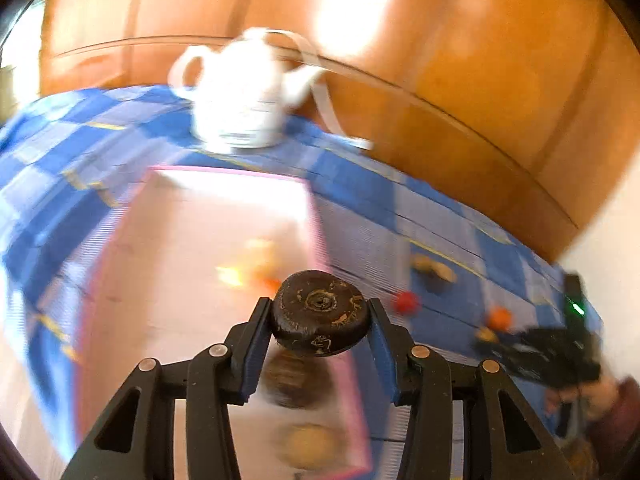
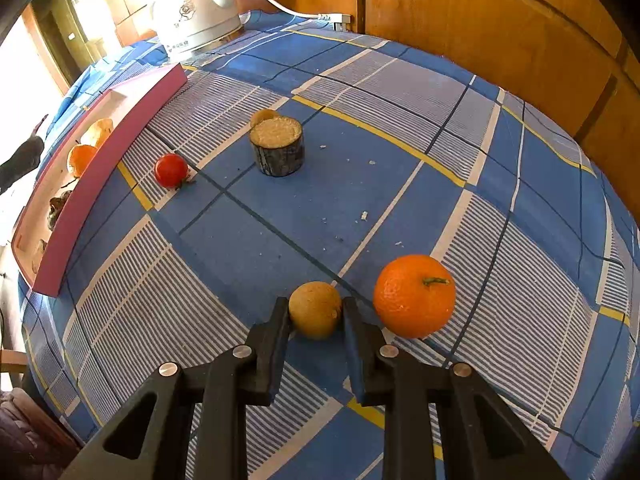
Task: Organize fruits
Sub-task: 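Carry the dark brown fruit into the tray with the left tool and release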
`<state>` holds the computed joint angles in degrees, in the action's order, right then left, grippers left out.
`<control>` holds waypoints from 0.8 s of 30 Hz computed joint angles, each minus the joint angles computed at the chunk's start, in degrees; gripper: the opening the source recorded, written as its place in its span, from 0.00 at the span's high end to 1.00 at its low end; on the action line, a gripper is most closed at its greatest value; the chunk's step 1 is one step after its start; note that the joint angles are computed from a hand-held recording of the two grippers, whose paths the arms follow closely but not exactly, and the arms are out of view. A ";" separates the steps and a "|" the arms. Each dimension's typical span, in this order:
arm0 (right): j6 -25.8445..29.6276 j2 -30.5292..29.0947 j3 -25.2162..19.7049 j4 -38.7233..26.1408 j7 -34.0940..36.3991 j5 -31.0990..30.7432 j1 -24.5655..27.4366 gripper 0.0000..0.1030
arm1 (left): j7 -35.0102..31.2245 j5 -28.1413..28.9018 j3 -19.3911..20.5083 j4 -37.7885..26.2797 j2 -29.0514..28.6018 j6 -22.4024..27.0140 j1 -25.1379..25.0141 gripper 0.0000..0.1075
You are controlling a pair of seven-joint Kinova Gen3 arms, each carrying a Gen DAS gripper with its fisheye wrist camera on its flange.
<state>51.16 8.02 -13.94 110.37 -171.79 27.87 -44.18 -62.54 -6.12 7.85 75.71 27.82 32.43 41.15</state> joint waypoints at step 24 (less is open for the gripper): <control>0.97 0.65 0.12 -0.68 -0.07 0.56 -0.64 0.75 | 15.50 -18.20 -10.34 -6.65 6.54 12.57 7.91 0.32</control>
